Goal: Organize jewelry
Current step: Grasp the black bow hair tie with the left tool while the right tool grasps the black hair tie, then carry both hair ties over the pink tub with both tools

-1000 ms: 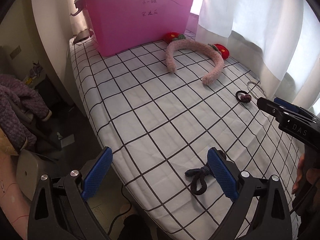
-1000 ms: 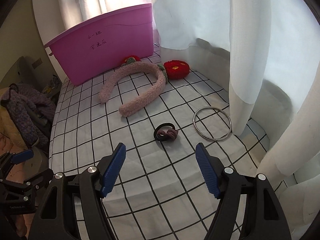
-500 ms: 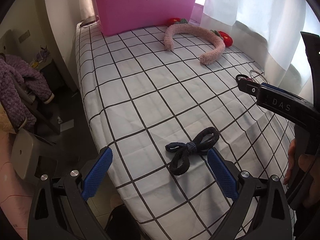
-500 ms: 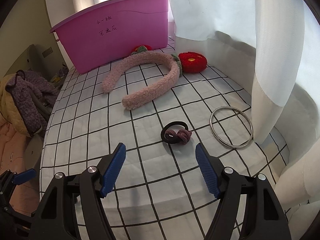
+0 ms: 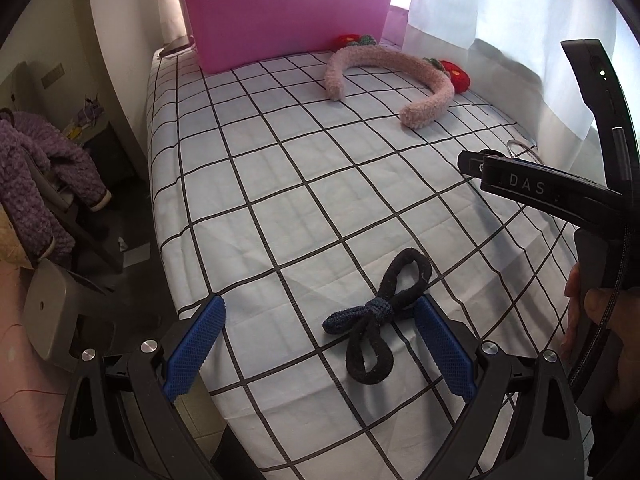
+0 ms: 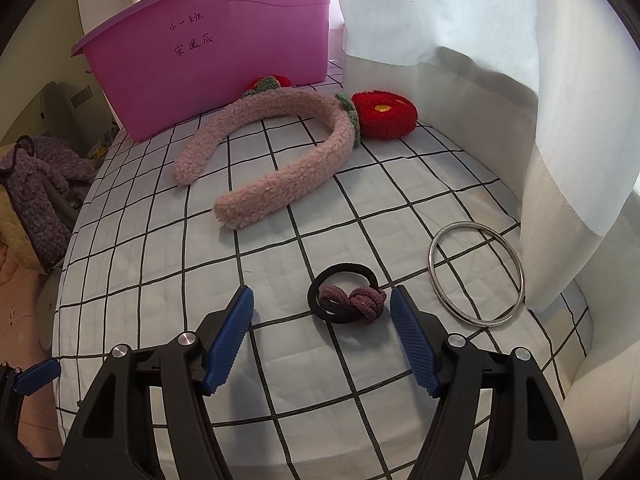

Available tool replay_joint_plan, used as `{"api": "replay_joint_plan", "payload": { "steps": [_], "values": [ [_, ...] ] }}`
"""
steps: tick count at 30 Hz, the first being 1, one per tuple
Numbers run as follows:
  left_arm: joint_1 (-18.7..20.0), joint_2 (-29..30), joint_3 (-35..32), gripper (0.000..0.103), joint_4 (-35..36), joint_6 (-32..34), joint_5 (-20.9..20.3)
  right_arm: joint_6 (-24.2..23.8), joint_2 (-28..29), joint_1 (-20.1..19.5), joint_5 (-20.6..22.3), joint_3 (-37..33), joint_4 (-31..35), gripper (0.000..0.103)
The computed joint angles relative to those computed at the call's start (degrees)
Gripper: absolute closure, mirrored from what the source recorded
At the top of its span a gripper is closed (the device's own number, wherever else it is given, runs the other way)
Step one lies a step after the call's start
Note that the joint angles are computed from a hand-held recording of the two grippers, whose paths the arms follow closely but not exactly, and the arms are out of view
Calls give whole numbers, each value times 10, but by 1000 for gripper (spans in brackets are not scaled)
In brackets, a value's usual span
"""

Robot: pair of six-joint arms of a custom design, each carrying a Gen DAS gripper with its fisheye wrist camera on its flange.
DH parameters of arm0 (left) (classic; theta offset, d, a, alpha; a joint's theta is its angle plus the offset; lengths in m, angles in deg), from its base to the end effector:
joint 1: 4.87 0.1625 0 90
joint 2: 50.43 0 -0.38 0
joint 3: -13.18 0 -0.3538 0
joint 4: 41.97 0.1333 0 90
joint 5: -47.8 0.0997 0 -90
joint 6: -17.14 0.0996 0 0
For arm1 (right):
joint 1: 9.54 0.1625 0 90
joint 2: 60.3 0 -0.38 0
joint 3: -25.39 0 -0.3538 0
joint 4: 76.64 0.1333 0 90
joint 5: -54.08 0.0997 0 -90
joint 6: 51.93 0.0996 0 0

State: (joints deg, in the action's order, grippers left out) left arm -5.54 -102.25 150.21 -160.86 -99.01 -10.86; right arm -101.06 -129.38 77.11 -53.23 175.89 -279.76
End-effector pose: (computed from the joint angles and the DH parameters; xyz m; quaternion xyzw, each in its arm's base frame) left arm -0.2511 -0.1822 -0.0215 -0.0629 0.8561 -0.3370 0.3868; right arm 0.0846 -0.3288 0.1391 0.3321 -0.8921 0.1782 0.2492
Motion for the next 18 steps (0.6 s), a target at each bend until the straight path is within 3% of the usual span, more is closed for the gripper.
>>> {"api": "replay_joint_plan", "payload": {
  "steps": [4,8,10,11,15,18],
  "values": [
    [-4,3,-1,12,5,0,2,-3,13,3,-4,-1,-18,36],
    [-9,3,2,26,0,16,10,-2,22,13,-16,-5,-26,51],
    [-13,0,4,38,-4,23,14,-4,24,17,-19,-7,-27,63],
    [-14,0,5,49,-7,28,17,-7,23,17,-21,-7,-28,71],
    [-14,-1,13,88,-44,69,29,-8,20,15,-16,-4,-28,76],
    [-16,-8,24,89,-67,73,32,-5,10,9,-5,1,-18,81]
  ]
}}
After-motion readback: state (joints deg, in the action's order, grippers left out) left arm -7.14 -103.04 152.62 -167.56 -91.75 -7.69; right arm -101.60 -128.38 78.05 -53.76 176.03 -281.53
